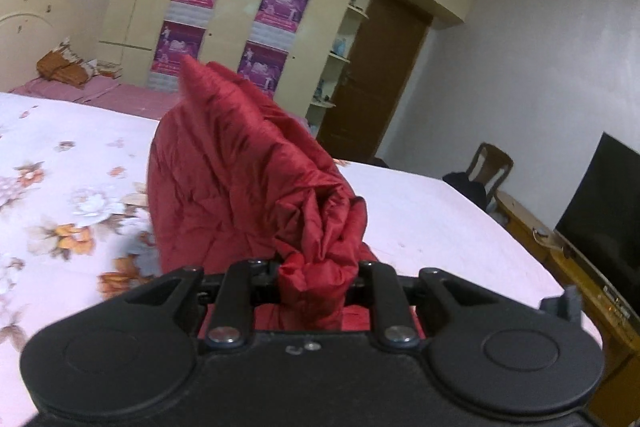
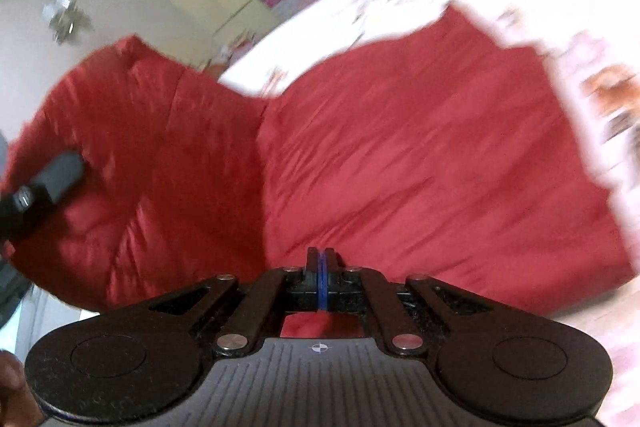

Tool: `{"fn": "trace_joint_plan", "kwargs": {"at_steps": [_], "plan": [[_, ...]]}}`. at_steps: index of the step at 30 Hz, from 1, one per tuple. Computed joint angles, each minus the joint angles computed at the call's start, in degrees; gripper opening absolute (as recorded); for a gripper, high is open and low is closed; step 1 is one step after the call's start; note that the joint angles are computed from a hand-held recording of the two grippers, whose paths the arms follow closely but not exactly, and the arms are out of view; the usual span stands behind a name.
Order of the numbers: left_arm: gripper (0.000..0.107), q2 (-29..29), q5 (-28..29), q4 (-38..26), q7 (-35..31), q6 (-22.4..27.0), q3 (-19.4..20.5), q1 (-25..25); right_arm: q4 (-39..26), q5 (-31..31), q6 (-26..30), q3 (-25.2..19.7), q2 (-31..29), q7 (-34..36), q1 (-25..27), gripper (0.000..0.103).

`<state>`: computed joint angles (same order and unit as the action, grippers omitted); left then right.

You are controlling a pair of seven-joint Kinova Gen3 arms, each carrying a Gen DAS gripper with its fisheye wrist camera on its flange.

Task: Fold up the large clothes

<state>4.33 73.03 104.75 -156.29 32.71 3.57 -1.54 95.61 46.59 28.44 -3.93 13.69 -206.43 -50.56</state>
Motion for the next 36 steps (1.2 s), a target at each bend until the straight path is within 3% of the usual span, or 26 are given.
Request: {"fn": "trace_joint_plan", "kwargs": {"at_steps": [2,5,7,10,12,14,16,18,19,21,24,29,31,36], "plan": [[0.019,1.0,-1.5,-0.6,1.7,-1.9,1.3,1.8,3.2,2.7,0.4,-1.6,-2.3,-4.0,1.6,0.0],[0.023,3.3,-6.6,-2.6,5.7,-2.6,2.4,4.4,7.3,8.1,3.0,-8.5,-5.1,-10.7,7.6,0.0],[0.026,5.9,-10.0,-4.9,9.8,0.5,2.1,5.8,9.2,10.8,6.5,-13.5,-6.6,-15.1,11.6,0.0],[0.037,11.7,-12.9,-8.6,15.1,7.5,5.6,3.0,11.6,12.4,9.3,-17.7,-8.6,-19.2,15.7,0.0],[0.056,14.9,-11.8,-9.8,15.8,12.1,6.7,1.1,12.0,12.2,11.6,-17.7,-9.5,-19.6,15.2,0.006],[0.072,16.5,-8.4,-9.5,14.3,16.3,8.8,-2.2,13.0,15.1,15.6,-14.9,-10.6,-23.2,10.7,0.092],[0.074,16.6,-6.4,-9.9,12.7,20.9,8.7,-4.3,14.4,19.0,16.6,-13.5,-12.0,-25.1,8.7,0.093],[0.071,15.9,-1.8,-8.6,8.6,24.3,9.6,-8.6,14.6,20.4,13.7,-14.6,-12.7,-24.4,10.9,0.091],[0.071,15.1,0.6,-7.9,6.6,24.6,9.5,-10.5,14.8,21.6,11.4,-16.2,-12.9,-24.3,13.5,0.082],[0.066,13.7,4.1,-6.4,3.4,22.5,7.1,-11.1,14.7,24.1,6.7,-19.1,-12.5,-24.5,18.8,0.08],[0.063,15.2,4.5,-8.5,4.4,19.0,2.2,-9.8,11.4,24.4,-0.2,-21.5,-9.5,-20.0,26.8,0.08],[0.054,21.1,-4.6,-16.8,12.5,16.3,2.1,-9.7,7.2,16.6,-11.4,-23.4,-2.5,-8.3,36.7,0.08],[0.051,22.7,-9.3,-19.9,16.8,15.6,1.6,-7.1,6.6,11.9,-13.7,-25.9,-0.7,-3.7,40.5,0.08],[0.05,23.9,-14.5,-20.5,20.0,13.9,5.1,-8.1,7.2,3.7,-18.5,-32.1,1.1,5.5,48.1,0.079]]}}
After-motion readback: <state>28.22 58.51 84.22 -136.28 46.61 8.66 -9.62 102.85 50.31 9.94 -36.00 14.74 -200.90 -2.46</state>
